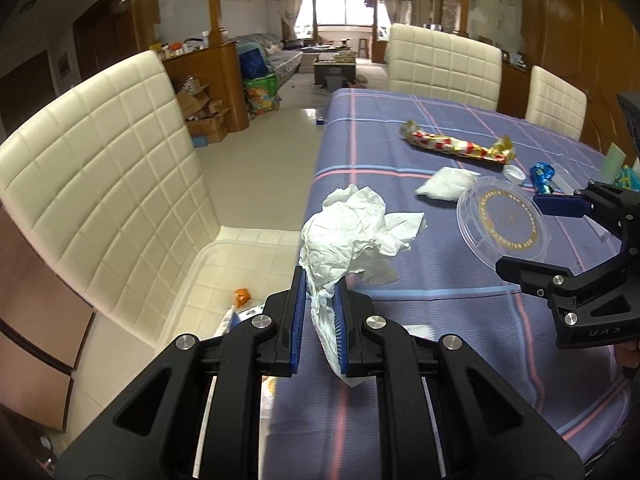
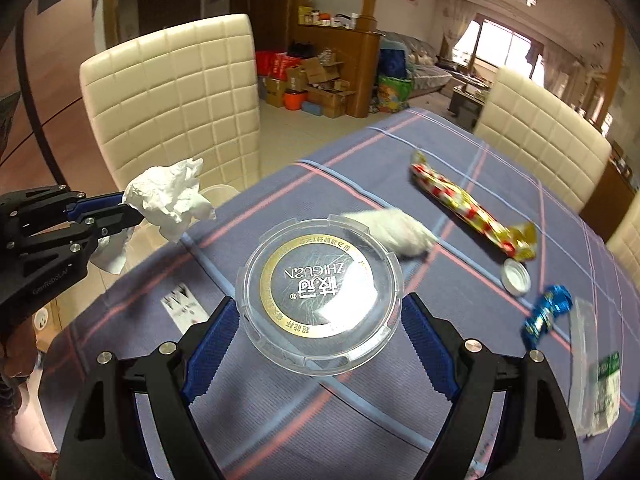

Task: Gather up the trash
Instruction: 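Carry the tissue and lid to the bin and open both tools over it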

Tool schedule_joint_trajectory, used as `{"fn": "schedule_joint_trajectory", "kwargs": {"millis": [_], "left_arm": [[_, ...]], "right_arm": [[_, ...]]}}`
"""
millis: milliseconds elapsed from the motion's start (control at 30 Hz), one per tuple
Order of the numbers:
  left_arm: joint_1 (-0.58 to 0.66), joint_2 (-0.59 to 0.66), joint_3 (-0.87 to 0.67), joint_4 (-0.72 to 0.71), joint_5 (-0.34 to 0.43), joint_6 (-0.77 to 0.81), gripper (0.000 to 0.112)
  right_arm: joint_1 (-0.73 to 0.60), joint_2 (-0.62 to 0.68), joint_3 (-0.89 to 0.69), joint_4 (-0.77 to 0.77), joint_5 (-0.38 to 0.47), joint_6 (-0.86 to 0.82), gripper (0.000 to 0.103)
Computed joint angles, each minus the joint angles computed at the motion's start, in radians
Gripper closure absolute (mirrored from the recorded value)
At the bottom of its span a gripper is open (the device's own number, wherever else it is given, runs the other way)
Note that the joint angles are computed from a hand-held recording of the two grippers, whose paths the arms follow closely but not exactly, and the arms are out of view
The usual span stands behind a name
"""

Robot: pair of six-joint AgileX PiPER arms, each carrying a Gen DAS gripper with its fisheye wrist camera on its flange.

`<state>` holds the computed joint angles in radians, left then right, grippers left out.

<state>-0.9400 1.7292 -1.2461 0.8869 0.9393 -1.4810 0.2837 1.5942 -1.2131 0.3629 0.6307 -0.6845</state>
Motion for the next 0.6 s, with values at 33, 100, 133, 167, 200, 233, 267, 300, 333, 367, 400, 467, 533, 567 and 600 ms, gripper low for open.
{"fn": "schedule_joint_trajectory", "kwargs": {"millis": [33, 100, 133, 167, 200, 233, 267, 300, 333, 367, 400, 467, 533, 567, 600], "left_arm": [[0.005, -0.015, 0.025, 0.004, 0.000, -0.015, 0.098], [0.013, -0.041, 0.065, 0.009, -0.002, -0.036, 0.098], [0.018, -0.053, 0.086, 0.011, -0.003, -0.047, 0.098], [0.024, -0.064, 0.105, 0.013, -0.004, -0.058, 0.098], [0.029, -0.072, 0.117, 0.013, -0.006, -0.063, 0.098], [0.035, -0.078, 0.127, 0.013, -0.009, -0.069, 0.098], [0.043, -0.089, 0.145, 0.014, -0.014, -0.078, 0.098], [0.049, -0.100, 0.164, 0.017, -0.017, -0.086, 0.098], [0.055, -0.106, 0.175, 0.017, -0.020, -0.092, 0.098], [0.066, -0.115, 0.190, 0.017, -0.026, -0.097, 0.098], [0.075, -0.121, 0.201, 0.018, -0.030, -0.101, 0.098], [0.100, -0.135, 0.228, 0.019, -0.053, -0.109, 0.098], [0.126, -0.148, 0.253, 0.017, -0.082, -0.114, 0.098], [0.139, -0.149, 0.260, 0.015, -0.091, -0.113, 0.098], [0.153, -0.150, 0.266, 0.013, -0.103, -0.111, 0.098]], "right_arm": [[0.018, 0.008, -0.010, -0.012, 0.000, 0.010, 0.022], [0.072, 0.026, -0.031, -0.048, -0.010, 0.044, 0.022], [0.097, 0.036, -0.042, -0.062, -0.014, 0.057, 0.022], [0.116, 0.043, -0.049, -0.072, -0.018, 0.066, 0.022], [0.134, 0.052, -0.058, -0.082, -0.020, 0.077, 0.022], [0.158, 0.066, -0.073, -0.097, -0.022, 0.092, 0.022], [0.177, 0.079, -0.088, -0.111, -0.023, 0.108, 0.022], [0.190, 0.088, -0.097, -0.120, -0.024, 0.117, 0.022], [0.209, 0.104, -0.113, -0.137, -0.026, 0.135, 0.022], [0.221, 0.115, -0.125, -0.149, -0.027, 0.148, 0.022], [0.234, 0.128, -0.139, -0.162, -0.029, 0.162, 0.022], [0.252, 0.153, -0.168, -0.174, -0.025, 0.180, 0.022], [0.269, 0.179, -0.197, -0.196, -0.023, 0.207, 0.022], [0.272, 0.185, -0.203, -0.203, -0.022, 0.212, 0.022], [0.277, 0.197, -0.215, -0.213, -0.020, 0.223, 0.022]]}}
